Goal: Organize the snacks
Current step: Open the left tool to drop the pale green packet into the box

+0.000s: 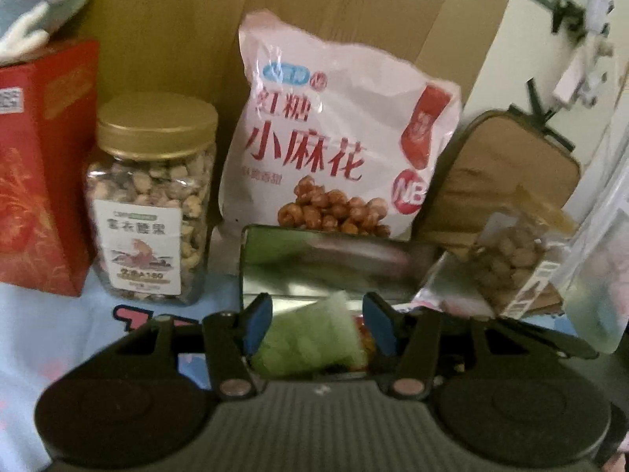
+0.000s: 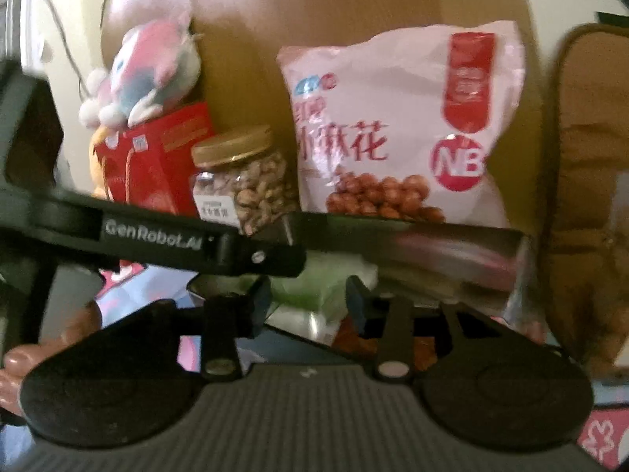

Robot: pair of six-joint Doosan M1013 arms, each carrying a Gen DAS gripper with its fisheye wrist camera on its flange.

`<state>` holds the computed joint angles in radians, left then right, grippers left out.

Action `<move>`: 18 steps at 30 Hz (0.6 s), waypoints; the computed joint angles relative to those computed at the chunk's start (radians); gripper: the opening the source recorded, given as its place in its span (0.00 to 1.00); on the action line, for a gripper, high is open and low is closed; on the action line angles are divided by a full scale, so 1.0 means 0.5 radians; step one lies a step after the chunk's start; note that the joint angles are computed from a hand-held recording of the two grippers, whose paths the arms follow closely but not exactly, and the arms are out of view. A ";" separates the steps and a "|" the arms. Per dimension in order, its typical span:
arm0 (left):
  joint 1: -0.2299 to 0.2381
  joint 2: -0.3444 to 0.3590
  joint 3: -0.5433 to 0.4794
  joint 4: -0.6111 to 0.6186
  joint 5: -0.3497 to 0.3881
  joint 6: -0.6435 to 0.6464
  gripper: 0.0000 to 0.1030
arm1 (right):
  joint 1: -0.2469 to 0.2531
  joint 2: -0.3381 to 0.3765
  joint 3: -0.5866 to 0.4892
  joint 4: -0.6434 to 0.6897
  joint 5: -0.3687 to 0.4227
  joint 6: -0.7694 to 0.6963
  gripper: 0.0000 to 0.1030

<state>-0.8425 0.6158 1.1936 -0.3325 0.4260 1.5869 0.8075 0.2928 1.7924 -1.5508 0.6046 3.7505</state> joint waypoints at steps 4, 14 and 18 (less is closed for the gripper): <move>0.034 -0.177 0.272 -0.505 -0.195 0.467 0.50 | 0.095 -0.108 0.144 -0.204 0.073 0.399 0.45; 0.131 -0.422 0.756 -0.912 -0.168 0.620 0.51 | 0.191 -0.015 0.059 -0.019 -0.259 0.158 0.46; 0.173 -0.477 0.876 -1.188 -0.178 0.790 0.51 | 0.183 0.093 -0.131 0.515 -0.283 -0.566 0.55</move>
